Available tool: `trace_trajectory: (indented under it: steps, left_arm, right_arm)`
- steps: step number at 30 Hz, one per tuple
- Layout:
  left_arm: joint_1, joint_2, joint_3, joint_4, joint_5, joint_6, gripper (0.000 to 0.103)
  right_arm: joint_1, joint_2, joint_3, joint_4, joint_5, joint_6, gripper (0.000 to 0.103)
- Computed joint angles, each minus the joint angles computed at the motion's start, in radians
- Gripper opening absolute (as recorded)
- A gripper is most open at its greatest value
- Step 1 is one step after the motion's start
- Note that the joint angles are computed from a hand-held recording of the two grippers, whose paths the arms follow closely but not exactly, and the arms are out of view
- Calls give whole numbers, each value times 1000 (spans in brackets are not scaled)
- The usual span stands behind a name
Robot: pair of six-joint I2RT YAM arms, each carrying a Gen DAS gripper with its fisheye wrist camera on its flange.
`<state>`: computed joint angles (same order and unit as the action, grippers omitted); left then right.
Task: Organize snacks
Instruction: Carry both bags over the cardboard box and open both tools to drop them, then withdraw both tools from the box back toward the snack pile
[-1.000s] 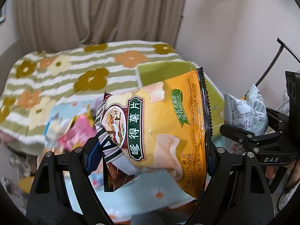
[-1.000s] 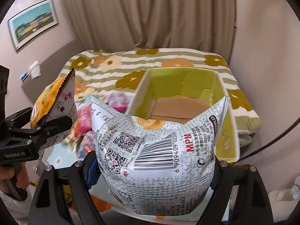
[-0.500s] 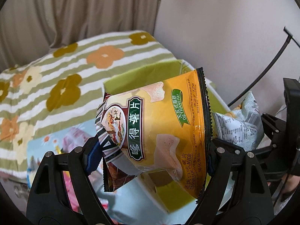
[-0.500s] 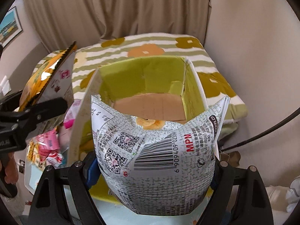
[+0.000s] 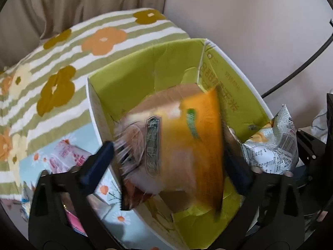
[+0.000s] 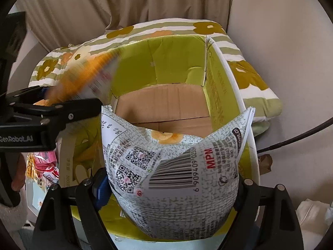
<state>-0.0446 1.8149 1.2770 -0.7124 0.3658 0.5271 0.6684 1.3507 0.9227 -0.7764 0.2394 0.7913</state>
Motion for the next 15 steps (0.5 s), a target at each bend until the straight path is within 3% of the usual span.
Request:
trace_trajectory:
  steps: [3,12,14,15]
  left_arm:
    - [1,-18,-25,18,-41,-3,103]
    - [92,-99,-78,11,-5,-23,103]
    - [110,-118,-88,9,-2,-29,103]
    - [115,-127,-94,11,-3,-33,103]
  right_arm:
    - [-6,5,-2,8,-13,-25,84]
    - [-19,-16,-18,13,-40,-47,84]
    - [-41,-27,-31,32,-75,-62,88]
    - [-48,-26,-30,34,-83,-72,95]
